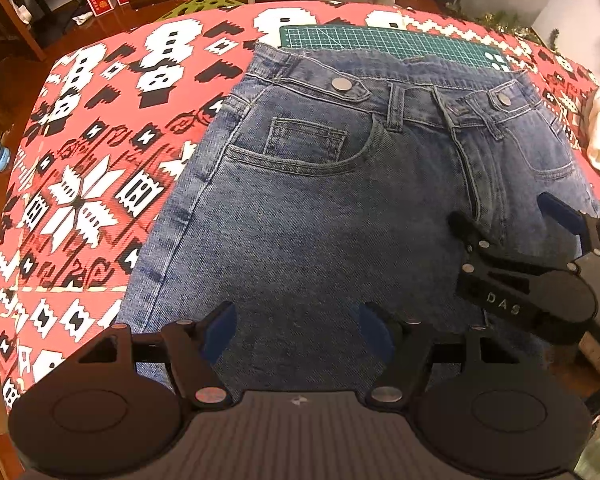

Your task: Fold clothes

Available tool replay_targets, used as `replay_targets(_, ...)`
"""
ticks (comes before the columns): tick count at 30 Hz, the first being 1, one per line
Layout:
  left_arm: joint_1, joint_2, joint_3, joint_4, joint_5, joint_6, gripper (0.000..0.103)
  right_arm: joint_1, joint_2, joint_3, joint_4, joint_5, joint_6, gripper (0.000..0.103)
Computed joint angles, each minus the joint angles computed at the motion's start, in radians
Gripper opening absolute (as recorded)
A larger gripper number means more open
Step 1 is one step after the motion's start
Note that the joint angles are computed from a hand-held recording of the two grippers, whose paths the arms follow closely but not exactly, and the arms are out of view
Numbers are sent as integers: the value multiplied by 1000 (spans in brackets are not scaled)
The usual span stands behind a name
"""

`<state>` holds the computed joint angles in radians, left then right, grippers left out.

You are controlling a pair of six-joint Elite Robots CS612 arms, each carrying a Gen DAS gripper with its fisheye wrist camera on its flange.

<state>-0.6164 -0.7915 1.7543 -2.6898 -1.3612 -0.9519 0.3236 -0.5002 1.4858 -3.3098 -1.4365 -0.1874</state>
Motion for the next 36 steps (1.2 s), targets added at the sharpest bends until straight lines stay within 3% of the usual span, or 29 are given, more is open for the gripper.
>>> replay_targets(4,-4,-1,0,2,6,1,68,-4,18,14,-100,15,6,103)
replay_targets(17,-15,-18,-2,9,4,-24,68,-3,22,13,-109,16,10,103)
replay_targets(36,-42,-23,-27,112,41,-38,68,-3,24,12,-110,18,10,103)
